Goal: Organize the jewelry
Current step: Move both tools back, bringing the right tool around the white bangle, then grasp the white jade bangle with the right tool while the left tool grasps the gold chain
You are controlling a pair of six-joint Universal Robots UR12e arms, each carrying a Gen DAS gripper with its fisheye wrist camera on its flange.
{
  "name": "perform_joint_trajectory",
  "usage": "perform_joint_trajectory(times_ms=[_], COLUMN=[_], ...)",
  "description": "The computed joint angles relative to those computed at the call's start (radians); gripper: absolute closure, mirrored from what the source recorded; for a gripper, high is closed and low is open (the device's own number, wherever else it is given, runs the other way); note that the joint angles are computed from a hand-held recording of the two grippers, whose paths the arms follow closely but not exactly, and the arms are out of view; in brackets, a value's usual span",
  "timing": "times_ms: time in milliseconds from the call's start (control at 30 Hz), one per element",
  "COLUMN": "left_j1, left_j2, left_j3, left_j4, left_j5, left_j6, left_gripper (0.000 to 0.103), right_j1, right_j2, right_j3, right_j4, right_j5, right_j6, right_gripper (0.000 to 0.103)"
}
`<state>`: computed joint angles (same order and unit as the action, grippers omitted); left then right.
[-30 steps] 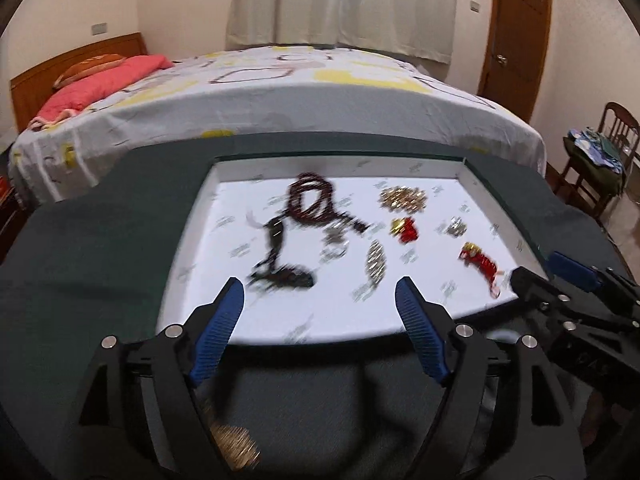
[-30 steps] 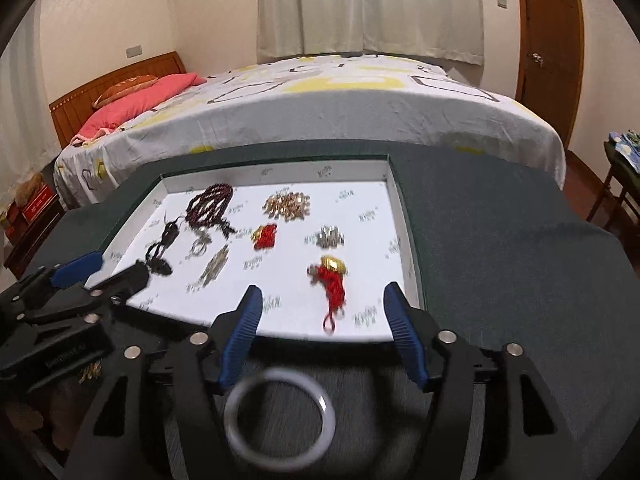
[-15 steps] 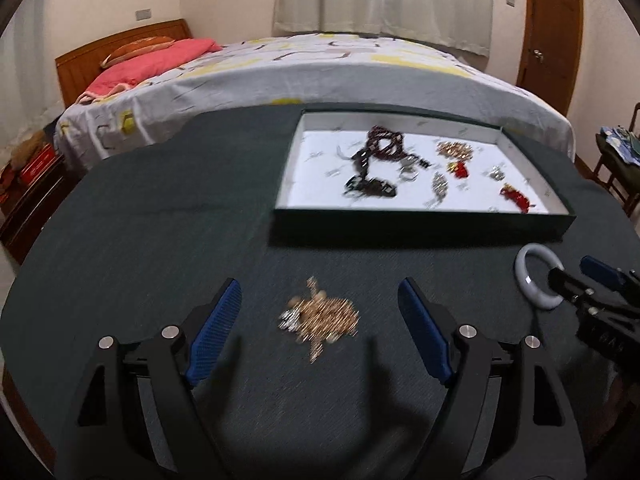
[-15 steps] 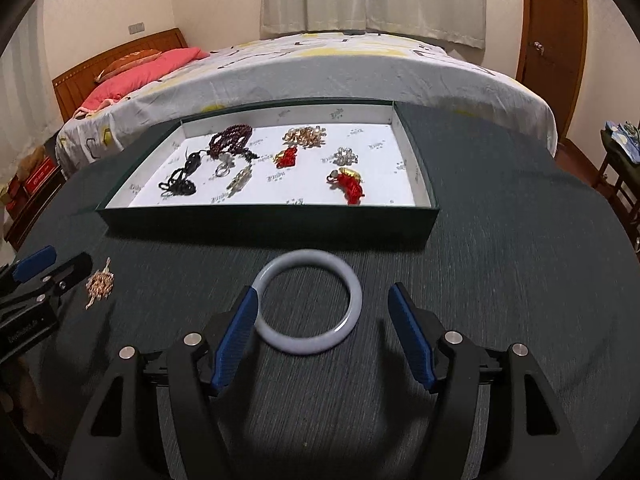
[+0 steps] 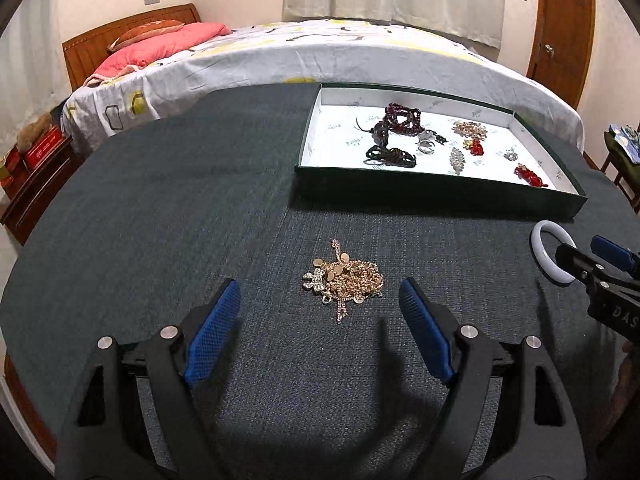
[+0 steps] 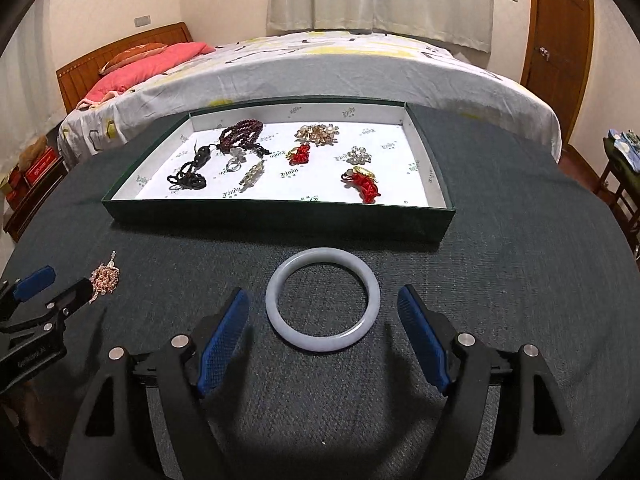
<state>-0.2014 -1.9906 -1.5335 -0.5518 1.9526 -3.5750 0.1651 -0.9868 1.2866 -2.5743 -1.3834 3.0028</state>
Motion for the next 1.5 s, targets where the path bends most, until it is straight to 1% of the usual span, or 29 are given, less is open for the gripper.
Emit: perform_joint_trajectory(times_ms=[300,567,800,1067,1133,1233,1433,1500], left_j1=[0.002,0.005,0.005,0.007,0.007,0.007,0.008,0.008], left_j2=[-0.002,-0.002,-0.001,-0.002,-0.002,-0.002,-0.006,-0.009], left_j3=[0.001,0.0,-0.002,-0.002,-0.002,-0.003,0.0,0.005], left_j4=[-0.002,-0.007,-0.001,-0.004,-0.003,-0.002,-0.007,-0.013], left_j5=[0.004,-0.005,-0.005,-0.009,-0.011,-0.013,-0.022,-0.026], left_j6=[-0.001,-0.008,-0.011,-0.015,-0.017,-0.016,-0.013,-0.014], left_gripper=[0.023,0.023,0.023,0.023,0.023,0.023,0.023,0.022], right_j1=[0.006,0.006,0.009,0.016,0.015,0.014,0.013,0.013], right_j2=[0.012,0.015,0.02,0.024,0.027,0.034,0.039,0.035], right_j3=[-0.018,-0.022,-0.03,-0.034,-0.037,-0.052,-0.062,-0.055], right_j4=[0.025,0.041,0.053,0.049,0.052,0.083,0.09,0.083], right_j5=[-0.014,-0.008,-0.006,-0.029,-0.033,-0.034,-0.036,-0.037], right_j6=[-0.007,0.0,-0.012,-0.028,-0.025,-0.01,-0.007,-0.008], right_gripper=[0.029,0.029,0.029,0.029,0.029,0.029,0.029,0.035])
